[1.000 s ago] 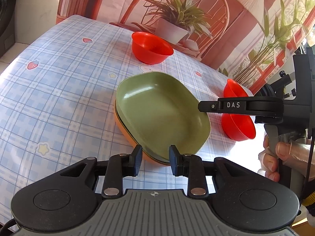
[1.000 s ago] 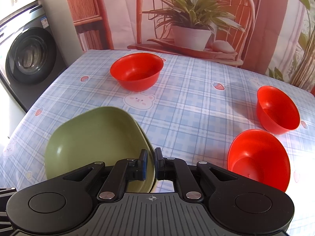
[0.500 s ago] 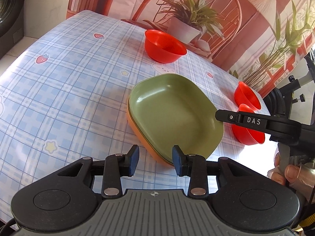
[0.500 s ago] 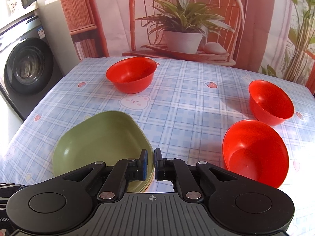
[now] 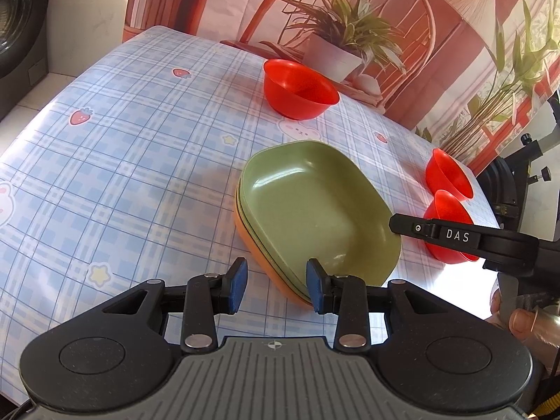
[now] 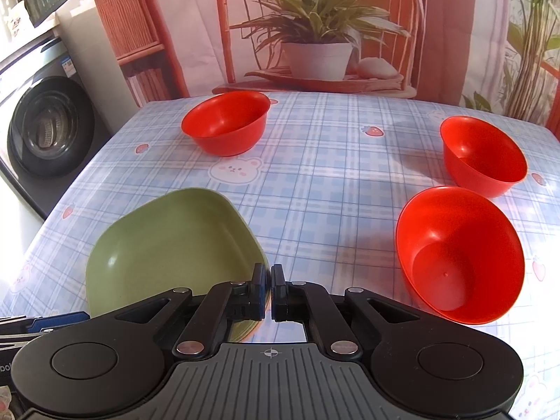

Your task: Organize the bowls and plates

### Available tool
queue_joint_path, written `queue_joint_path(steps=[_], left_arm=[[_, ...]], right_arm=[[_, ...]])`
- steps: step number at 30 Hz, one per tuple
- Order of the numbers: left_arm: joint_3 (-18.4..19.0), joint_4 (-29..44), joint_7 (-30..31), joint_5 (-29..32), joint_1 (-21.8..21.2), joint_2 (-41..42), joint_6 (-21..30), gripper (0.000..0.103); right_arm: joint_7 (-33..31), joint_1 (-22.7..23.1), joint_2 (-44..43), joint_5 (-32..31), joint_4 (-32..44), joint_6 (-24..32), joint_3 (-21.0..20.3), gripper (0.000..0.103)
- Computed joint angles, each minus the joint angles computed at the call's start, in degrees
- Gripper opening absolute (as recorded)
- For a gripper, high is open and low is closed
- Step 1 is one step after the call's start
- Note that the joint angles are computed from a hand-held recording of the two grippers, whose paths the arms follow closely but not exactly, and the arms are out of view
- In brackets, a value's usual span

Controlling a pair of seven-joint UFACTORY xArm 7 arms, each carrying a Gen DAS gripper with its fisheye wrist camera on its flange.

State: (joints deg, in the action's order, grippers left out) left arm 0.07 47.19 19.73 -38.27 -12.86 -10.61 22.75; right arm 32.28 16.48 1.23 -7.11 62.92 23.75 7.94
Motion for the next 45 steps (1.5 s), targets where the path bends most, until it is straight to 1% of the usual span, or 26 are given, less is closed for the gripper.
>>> queue_joint_path(steps=[3, 7, 10, 12, 15, 17, 18, 22, 25, 28, 30, 31, 33, 34, 35, 38, 39, 42, 45], left_arm=[[0.1, -0.3, 1.1, -0.8, -0.3, -0.1, -0.6, 0.037], [0.3, -0.7, 1.0, -1.2, -0.3, -0.4, -1.2, 0.037], [0.1, -0.9, 0.4, -0.2, -0.1, -0.8, -1.5, 0.037], [0.2, -1.2, 0.5, 0.1, -0.3, -1.3, -2.0, 0.037], [0.5, -1.4, 0.6, 0.5, -0.5, -1.9, -2.7, 0.037], [0.9, -0.7, 1.3, 0.9, -0.7, -1.9, -2.4, 0.037], [1.2, -0.2, 2.1, 0.9, -0.9, -1.9, -2.4, 0.037], [2.5, 2.4, 5.6, -1.5, -1.3, -1.6, -3.2, 0.037], [3.0, 5.4, 7.6, -2.1, -0.7, -0.9, -3.0, 0.037], [2.3, 9.3, 6.2, 0.6, 1.0, 0.5, -2.3, 0.037], [1.9, 11.6, 4.8, 1.6, 1.9, 1.6, -2.0, 0.037], [1.7, 12.7, 4.4, 1.9, 2.2, 2.2, -2.0, 0.037], [1.2, 14.8, 4.2, 2.5, 2.8, 3.7, -2.0, 0.037], [0.7, 16.3, 3.4, 3.7, 3.2, 4.9, -2.0, 0.037], [0.3, 17.9, 3.1, 4.6, 3.5, 6.3, -1.9, 0.037], [-1.0, 23.7, 4.4, 3.9, 4.6, 11.7, -0.9, 0.038], [-1.6, 25.8, 3.8, 4.5, 5.2, 13.8, -0.4, 0.038], [-3.5, 31.5, 2.1, 6.5, 6.9, 19.8, 1.0, 0.039], [-5.5, 36.2, -0.3, 7.6, 8.3, 25.6, 0.6, 0.039]], right_arm=[[1.0, 0.0, -0.4, -1.2, -0.1, -0.2, -0.1, 0.003], [1.2, -0.1, -0.9, -1.3, -0.3, 0.0, 0.0, 0.003], [0.3, -0.3, -1.4, 0.5, -0.8, -0.4, 0.0, 0.005], [-0.5, -0.3, -1.8, 2.2, -1.4, -1.4, 0.0, 0.007], [-0.9, -0.5, -2.8, 4.0, -2.4, -3.1, 0.0, 0.008], [0.1, -0.8, -3.8, 3.3, -3.5, -4.7, 0.1, 0.01], [0.9, -1.0, -4.3, 2.6, -4.0, -5.3, 0.1, 0.013], [0.7, -1.8, -5.4, 0.6, -3.8, -4.7, 0.2, 0.014], [-0.5, -2.3, -6.5, 0.4, -3.8, -5.3, -0.1, 0.014], [-1.9, -2.9, -6.8, 1.8, -3.2, -5.9, -0.5, 0.015], [-0.4, -3.8, -6.7, 1.7, -2.8, -7.1, -0.6, 0.016], [-0.2, -3.9, -6.5, 3.0, -2.6, -7.8, -0.9, 0.018], [-1.2, -3.9, -5.7, 6.4, -1.9, -8.5, -1.5, 0.02], [-2.1, -3.8, -5.0, 7.9, -1.1, -8.4, -1.7, 0.02], [-2.4, -4.0, -4.2, 8.1, -0.2, -7.9, -1.7, 0.02], [-3.7, -4.1, -0.9, 8.6, 3.2, -6.7, -1.7, 0.02], [-4.4, -4.1, 0.0, 9.2, 4.2, -6.2, -1.7, 0.02], [-8.1, -4.1, 3.5, 10.8, 8.3, -4.7, -1.5, 0.021], [-14.1, -5.1, 7.7, 13.6, 12.9, -4.9, -1.2, 0.025]])
